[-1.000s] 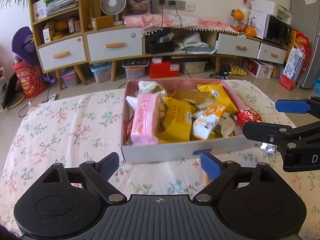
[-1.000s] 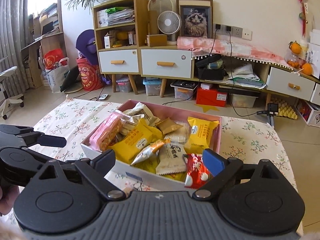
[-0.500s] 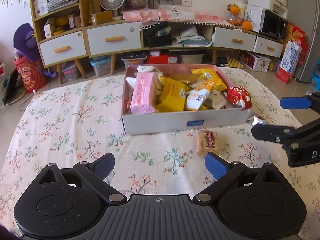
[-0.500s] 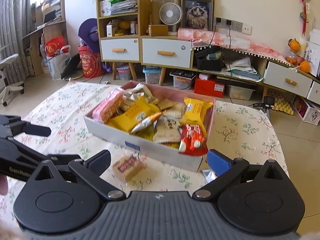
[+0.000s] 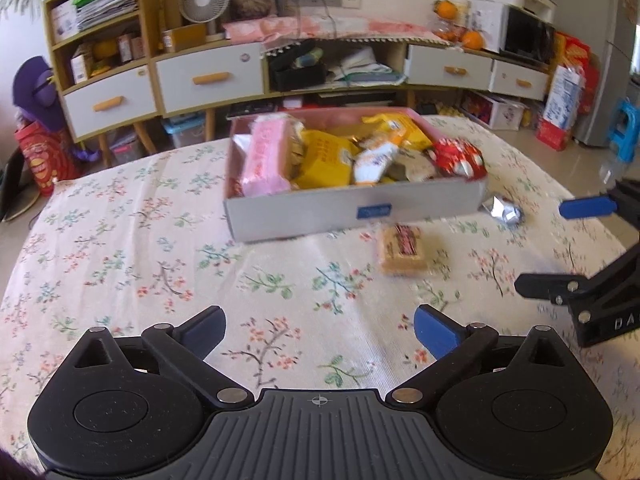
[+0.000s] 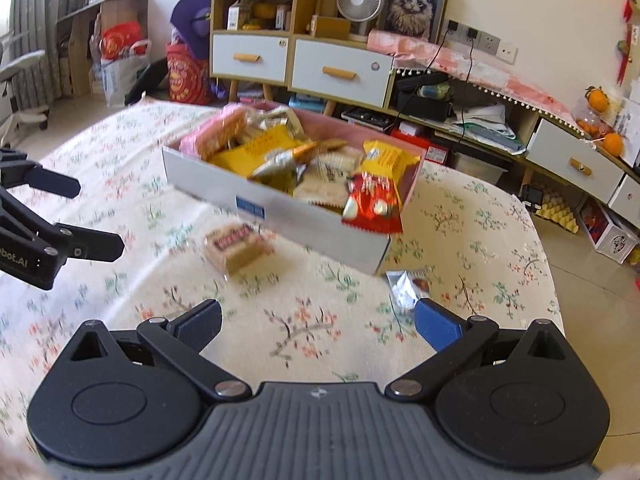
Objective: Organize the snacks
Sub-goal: 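Withdraw both grippers toward the silver and square biscuit packets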
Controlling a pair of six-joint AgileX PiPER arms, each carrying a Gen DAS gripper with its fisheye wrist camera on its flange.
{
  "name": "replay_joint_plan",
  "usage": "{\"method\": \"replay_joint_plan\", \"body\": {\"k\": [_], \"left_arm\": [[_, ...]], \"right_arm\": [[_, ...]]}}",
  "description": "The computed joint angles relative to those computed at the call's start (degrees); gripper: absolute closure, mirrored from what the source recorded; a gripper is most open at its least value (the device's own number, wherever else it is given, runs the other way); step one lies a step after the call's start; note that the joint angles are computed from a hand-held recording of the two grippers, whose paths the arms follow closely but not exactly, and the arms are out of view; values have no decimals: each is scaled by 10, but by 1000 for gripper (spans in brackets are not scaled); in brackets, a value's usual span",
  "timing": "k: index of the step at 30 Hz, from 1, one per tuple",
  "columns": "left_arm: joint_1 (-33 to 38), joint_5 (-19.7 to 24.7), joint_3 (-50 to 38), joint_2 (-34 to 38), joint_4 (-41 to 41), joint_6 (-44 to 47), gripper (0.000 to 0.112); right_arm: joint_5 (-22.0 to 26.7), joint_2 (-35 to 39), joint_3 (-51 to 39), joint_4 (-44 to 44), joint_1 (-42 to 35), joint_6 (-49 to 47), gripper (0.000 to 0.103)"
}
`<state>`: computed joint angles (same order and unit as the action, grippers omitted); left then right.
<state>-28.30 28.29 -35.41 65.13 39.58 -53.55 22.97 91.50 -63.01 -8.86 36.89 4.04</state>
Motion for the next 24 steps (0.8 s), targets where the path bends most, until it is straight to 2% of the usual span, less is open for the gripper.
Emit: {"method": "replay_joint_plan", "body": {"k": [4,9,13,16,24], "left_arm": [[-13,-25,12,17,37,-35,11],[-15,-69,21,50,39,-53,11],[-36,-71,17,79,98,-106,11],[-38,-81,12,96,110,-122,10],[-41,-107,-13,143,188,-214,9]], "right_arm": [[-1,1,7,17,-12,-24,0],[2,16,7,51,-35,-46,0],[-17,24,21,48,-59,-54,0],[-22,30,25,66,-81,-74,0],[-38,58,13,226,-135,-217,0]]}}
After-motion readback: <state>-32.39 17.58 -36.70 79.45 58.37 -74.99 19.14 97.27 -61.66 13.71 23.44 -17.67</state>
